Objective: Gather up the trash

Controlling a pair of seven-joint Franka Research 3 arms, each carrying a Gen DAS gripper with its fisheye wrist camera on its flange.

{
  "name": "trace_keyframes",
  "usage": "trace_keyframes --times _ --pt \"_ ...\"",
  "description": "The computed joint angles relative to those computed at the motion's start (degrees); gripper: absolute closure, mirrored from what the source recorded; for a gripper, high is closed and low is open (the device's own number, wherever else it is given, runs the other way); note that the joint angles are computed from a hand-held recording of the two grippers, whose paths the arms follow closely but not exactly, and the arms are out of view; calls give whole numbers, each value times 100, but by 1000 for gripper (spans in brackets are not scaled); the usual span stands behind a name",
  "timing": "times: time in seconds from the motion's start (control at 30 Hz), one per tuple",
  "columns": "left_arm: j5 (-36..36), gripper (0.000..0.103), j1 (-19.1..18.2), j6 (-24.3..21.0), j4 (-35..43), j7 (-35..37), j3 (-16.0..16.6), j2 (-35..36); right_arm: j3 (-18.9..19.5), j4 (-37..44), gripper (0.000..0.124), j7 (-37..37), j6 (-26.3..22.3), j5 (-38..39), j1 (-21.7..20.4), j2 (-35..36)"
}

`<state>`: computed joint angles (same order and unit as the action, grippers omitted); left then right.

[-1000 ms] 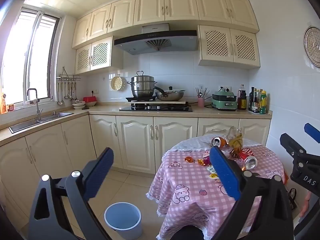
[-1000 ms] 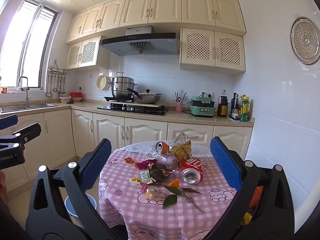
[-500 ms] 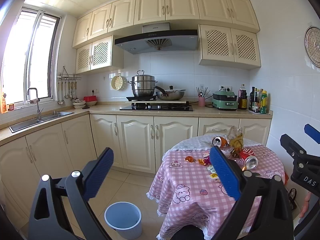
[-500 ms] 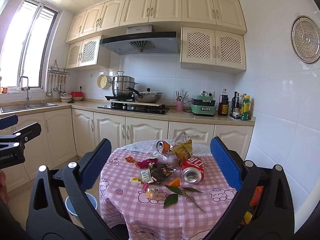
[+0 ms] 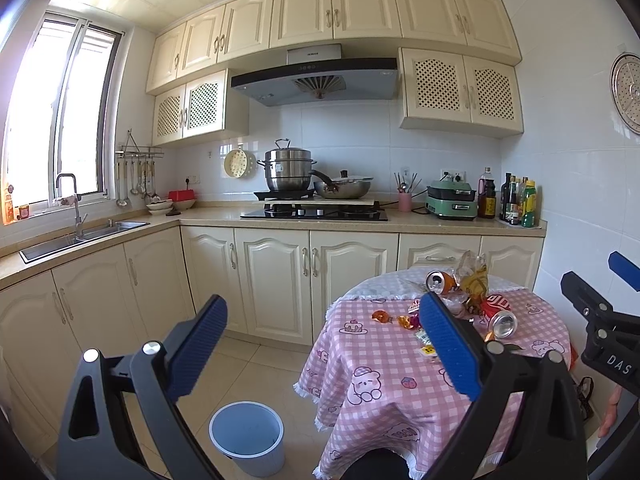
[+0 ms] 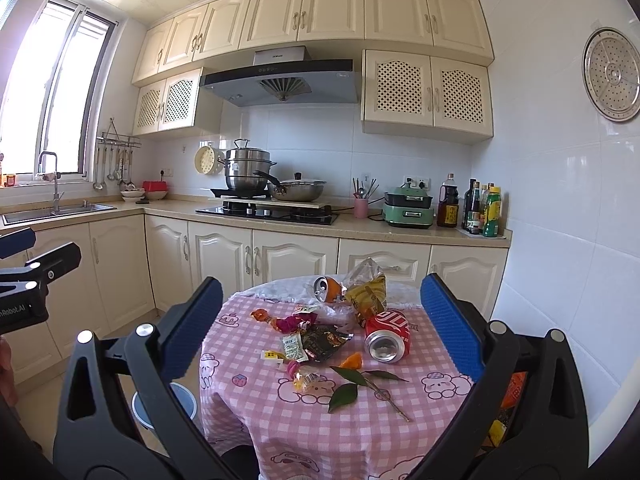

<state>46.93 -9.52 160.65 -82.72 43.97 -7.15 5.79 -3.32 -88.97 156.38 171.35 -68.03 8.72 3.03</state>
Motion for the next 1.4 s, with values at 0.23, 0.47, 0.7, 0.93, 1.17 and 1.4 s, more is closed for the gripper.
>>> trace_keyframes --times 0.23,0.47,0.7,0.93,1.17,1.4 --pt "-9 8 -16 -50 30 11 -5 12 5 -34 27 -3 6 8 -2 -6" --pt "-15 8 -17 -56 5 19 -3 -3 17 -76 27 -102 -12 121 7 -16" --pt "0 8 -27 -88 17 -12 -6 9 25 -120 27 -202 -15 233 17 -32" --pt "-38 8 -25 -110 16 15 -11 22 37 -134 27 -262 -28 306 15 -36" --pt "-48 8 -29 -113 27 24 -5 30 57 -173 27 -256 -46 299 9 -69" --pt "-29 8 -46 -143 50 7 -5 55 55 -210 27 -254 -20 320 9 -64"
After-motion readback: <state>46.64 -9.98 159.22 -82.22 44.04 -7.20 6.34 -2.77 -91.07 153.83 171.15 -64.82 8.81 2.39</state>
